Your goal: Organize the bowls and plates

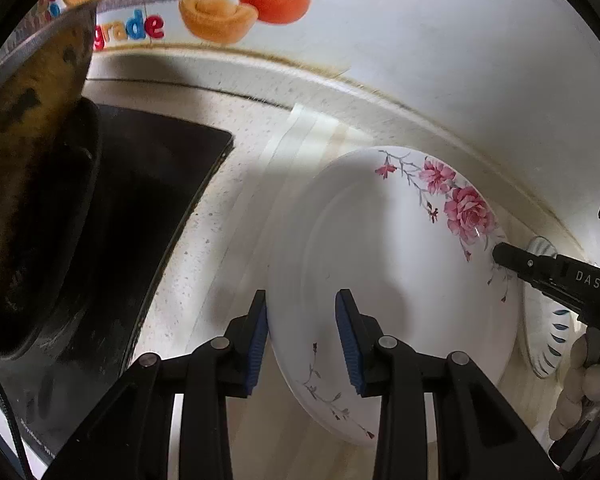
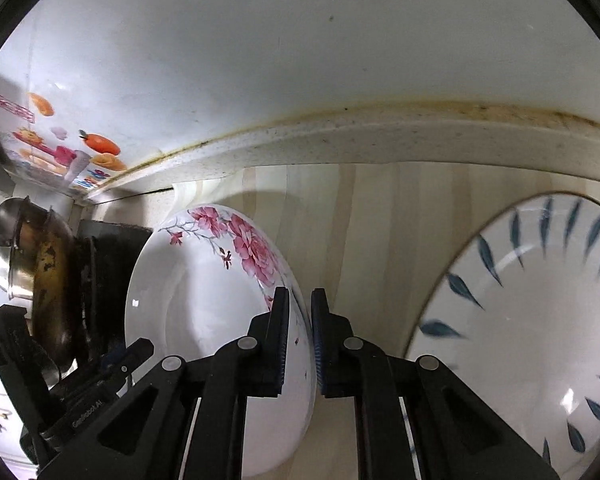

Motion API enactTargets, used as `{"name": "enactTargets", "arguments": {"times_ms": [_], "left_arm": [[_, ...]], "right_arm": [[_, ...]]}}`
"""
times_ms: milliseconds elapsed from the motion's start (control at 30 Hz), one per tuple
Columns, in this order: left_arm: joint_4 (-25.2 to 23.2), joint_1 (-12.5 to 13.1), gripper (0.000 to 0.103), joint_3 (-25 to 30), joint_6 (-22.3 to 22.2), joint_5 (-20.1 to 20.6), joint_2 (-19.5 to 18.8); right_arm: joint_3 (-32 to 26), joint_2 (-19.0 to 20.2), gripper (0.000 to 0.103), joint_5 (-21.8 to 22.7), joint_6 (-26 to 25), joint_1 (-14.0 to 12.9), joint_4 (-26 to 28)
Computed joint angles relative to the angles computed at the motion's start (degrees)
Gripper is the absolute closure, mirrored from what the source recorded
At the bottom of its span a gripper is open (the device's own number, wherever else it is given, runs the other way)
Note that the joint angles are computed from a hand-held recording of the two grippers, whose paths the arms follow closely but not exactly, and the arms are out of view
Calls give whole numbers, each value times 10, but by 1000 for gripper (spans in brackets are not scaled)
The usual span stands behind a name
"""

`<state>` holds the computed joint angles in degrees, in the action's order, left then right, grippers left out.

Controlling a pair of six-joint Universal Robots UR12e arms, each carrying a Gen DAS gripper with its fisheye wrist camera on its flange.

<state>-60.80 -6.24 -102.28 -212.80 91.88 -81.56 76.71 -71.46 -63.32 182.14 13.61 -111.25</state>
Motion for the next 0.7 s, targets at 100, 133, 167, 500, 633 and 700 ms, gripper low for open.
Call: {"name": "enactTargets", "arguments": {"times_ms": [100, 133, 167, 500, 633, 700], "left_arm": [[-7, -10, 72, 7, -4, -1, 5], [-10, -15, 72, 10, -4, 1, 7], [-13, -20, 72, 12, -6, 2, 9], [-45, -94, 72, 37, -24, 5, 22], [-53, -134, 72, 48, -34, 9, 20], [-56, -150, 72, 52, -40, 2, 18]], "right_arm": [[9, -17, 90, 4, -2, -7, 2], [13, -22, 90, 8, -4, -10, 3], [17, -30, 90, 15, -3, -15, 8], [89, -135, 90, 19, -47, -71, 62], [126, -178, 90, 22, -67, -102, 86], [146, -203, 90, 23, -78, -121, 100]]}}
